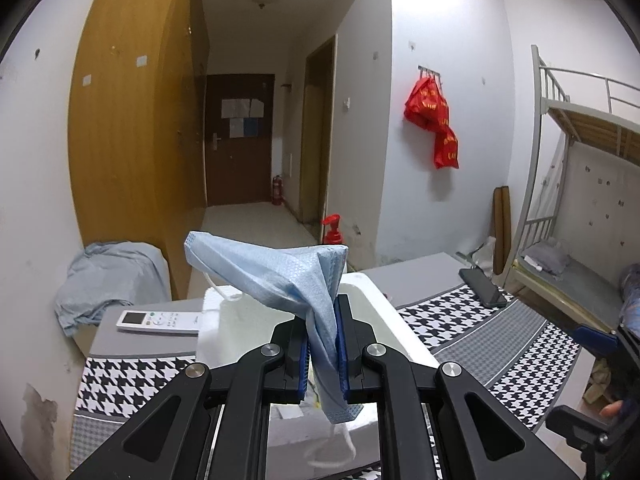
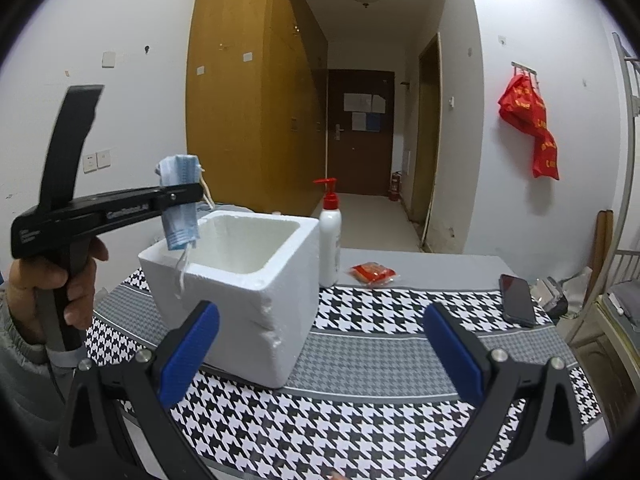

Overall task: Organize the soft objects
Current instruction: 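Move the left tool with the face mask over the box opening, then open the left tool to drop the face mask into the box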

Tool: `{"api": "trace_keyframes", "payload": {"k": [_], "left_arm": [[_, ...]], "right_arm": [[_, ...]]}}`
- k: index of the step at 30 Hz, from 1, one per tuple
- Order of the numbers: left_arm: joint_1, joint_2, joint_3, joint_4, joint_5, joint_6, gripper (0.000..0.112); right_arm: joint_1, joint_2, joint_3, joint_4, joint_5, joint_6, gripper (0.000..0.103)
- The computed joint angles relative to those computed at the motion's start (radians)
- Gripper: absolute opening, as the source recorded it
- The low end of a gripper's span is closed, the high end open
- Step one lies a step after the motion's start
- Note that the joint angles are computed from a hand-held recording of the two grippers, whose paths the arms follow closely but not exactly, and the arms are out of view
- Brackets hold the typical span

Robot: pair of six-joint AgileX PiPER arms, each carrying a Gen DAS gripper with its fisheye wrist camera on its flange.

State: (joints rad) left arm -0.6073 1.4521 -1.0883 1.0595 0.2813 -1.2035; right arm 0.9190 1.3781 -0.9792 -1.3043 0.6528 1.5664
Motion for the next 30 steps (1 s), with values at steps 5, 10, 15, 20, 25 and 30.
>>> {"api": "trace_keyframes", "payload": {"k": [5, 10, 15, 20, 25, 30], "left_arm": [[-0.006, 0.040, -0.043, -0.047, 0.006, 0.059, 0.012], [-0.001, 0.078, -0.079, -0.077, 0.031, 0.086, 0.012], [-0.010, 0.101, -0.102, -0.052, 0.054, 0.056, 0.045], [-0.038, 0.089, -0.079, 0.157, 0.109, -0.167, 0.095], [-0.061, 0.057, -0.051, 0.199, 0.123, -0.203, 0.098], [-0.099, 0.004, -0.007, 0.262, 0.157, -0.257, 0.098]], "right_arm": [[-0.008, -0.014, 0.020, 0.001, 0.001, 0.012, 0.103], [-0.014, -0.021, 0.030, 0.000, -0.003, 0.019, 0.103], [-0.011, -0.033, 0.047, -0.005, 0.001, 0.028, 0.103], [-0.009, -0.047, 0.062, -0.011, 0.007, 0.040, 0.103], [-0.009, -0.053, 0.063, -0.010, 0.013, 0.040, 0.103], [-0.001, -0.057, 0.062, -0.012, 0.021, 0.041, 0.103]]}}
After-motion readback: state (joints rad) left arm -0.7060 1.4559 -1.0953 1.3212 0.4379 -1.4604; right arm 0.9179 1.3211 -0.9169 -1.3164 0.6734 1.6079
